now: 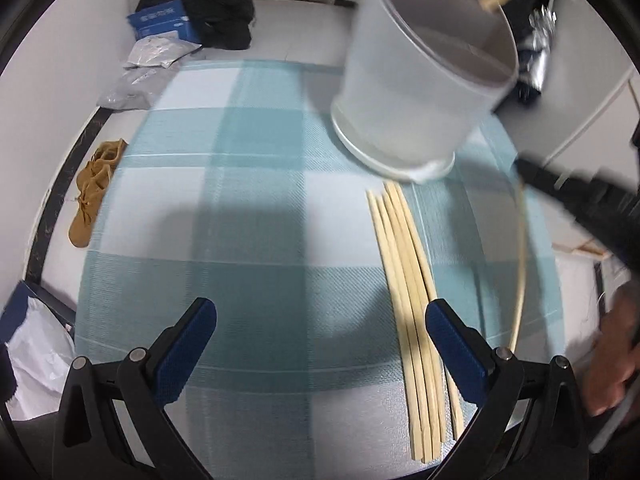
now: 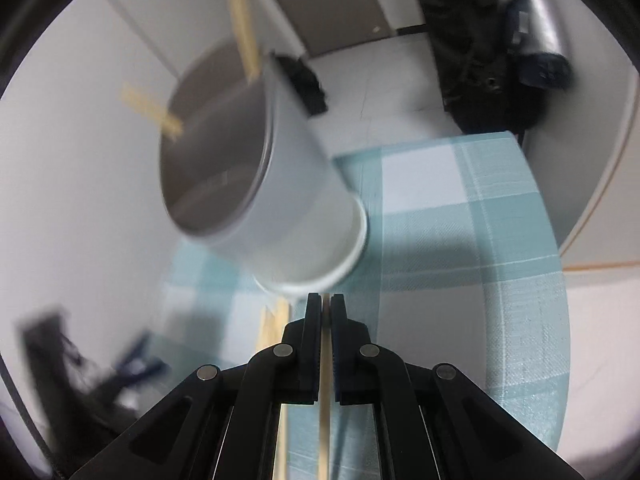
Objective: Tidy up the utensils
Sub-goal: 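Grasp a chopstick with the left tool while the right tool lifts its chopstick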
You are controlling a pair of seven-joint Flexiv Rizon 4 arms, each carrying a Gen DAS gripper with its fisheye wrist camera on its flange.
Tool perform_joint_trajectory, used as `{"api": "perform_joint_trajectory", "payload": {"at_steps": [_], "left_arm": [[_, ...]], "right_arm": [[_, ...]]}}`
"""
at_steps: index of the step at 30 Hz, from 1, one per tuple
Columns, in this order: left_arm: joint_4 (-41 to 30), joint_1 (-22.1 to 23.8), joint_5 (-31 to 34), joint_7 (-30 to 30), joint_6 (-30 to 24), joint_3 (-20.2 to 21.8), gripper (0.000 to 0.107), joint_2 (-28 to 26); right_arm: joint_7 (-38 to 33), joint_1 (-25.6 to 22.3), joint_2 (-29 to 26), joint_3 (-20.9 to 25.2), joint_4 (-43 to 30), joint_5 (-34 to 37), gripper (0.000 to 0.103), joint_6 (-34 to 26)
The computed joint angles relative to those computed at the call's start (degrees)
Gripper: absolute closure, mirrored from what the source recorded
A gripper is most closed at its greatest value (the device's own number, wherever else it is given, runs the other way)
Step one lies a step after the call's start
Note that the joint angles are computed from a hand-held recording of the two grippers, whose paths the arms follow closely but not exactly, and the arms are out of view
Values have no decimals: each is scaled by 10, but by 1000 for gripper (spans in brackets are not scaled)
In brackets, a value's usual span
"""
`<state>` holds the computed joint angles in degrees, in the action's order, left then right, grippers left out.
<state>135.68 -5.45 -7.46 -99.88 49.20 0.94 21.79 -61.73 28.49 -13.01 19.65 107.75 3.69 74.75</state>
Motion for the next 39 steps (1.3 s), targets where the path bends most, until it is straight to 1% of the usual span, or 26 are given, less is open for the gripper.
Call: {"api": "perform_joint_trajectory", "payload": {"at_steps": [3, 5, 8, 10, 15, 17, 20, 22, 25, 30, 31, 33, 34, 35, 36, 37, 39], "left_arm": [[-12, 9, 28, -16, -19, -14, 5, -5], [-22, 12, 43, -22, -39, -20, 5, -11], [-26, 11, 50, -38, -56, -21, 5, -18], [-32, 14, 74, -47, -58, -27, 5, -18], [-32, 13, 80, -60, -70, -21, 5, -12], [-35, 19, 91, -69, -80, -21, 5, -8], [-37, 21, 93, -71, -94, -18, 5, -8], [-36, 24, 105, -85, -96, -24, 5, -6], [-41, 22, 115, -97, -98, -33, 5, -8], [-64, 27, 144, -110, -97, -42, 5, -28], [-70, 29, 156, -112, -93, -44, 5, -34], [-83, 35, 201, -117, -77, -54, 6, -47], [-87, 34, 209, -114, -69, -54, 8, -53], [-91, 32, 216, -113, -63, -54, 14, -58], [-94, 30, 217, -107, -56, -51, 23, -64], [-98, 26, 213, -99, -48, -48, 29, -71], [-102, 20, 203, -89, -37, -43, 49, -82]], "right_arm": [[-33, -24, 11, 20, 6, 51, 99, 24], [-26, -18, 15, 13, 11, 51, 99, 42], [-44, -32, 15, 21, 6, 79, 99, 54], [-27, -23, 24, 10, 19, 66, 99, 68], [-19, -25, 29, -1, 26, 45, 99, 75], [-3, -19, 29, -11, 33, 24, 99, 82], [4, -21, 34, -13, 41, 9, 99, 86], [5, -22, 35, -12, 45, 2, 99, 92], [-11, -33, 38, 2, 43, 17, 99, 89], [-16, -33, 41, 3, 45, 25, 99, 91], [-15, -32, 41, 2, 45, 26, 99, 92], [-23, -35, 41, 8, 41, 36, 99, 86], [-23, -34, 41, 7, 42, 37, 99, 87], [-23, -33, 41, 5, 43, 35, 99, 87], [-22, -31, 42, 4, 44, 32, 99, 87], [-22, -31, 42, 3, 45, 32, 99, 89], [-26, -31, 42, 4, 44, 34, 99, 90]]}}
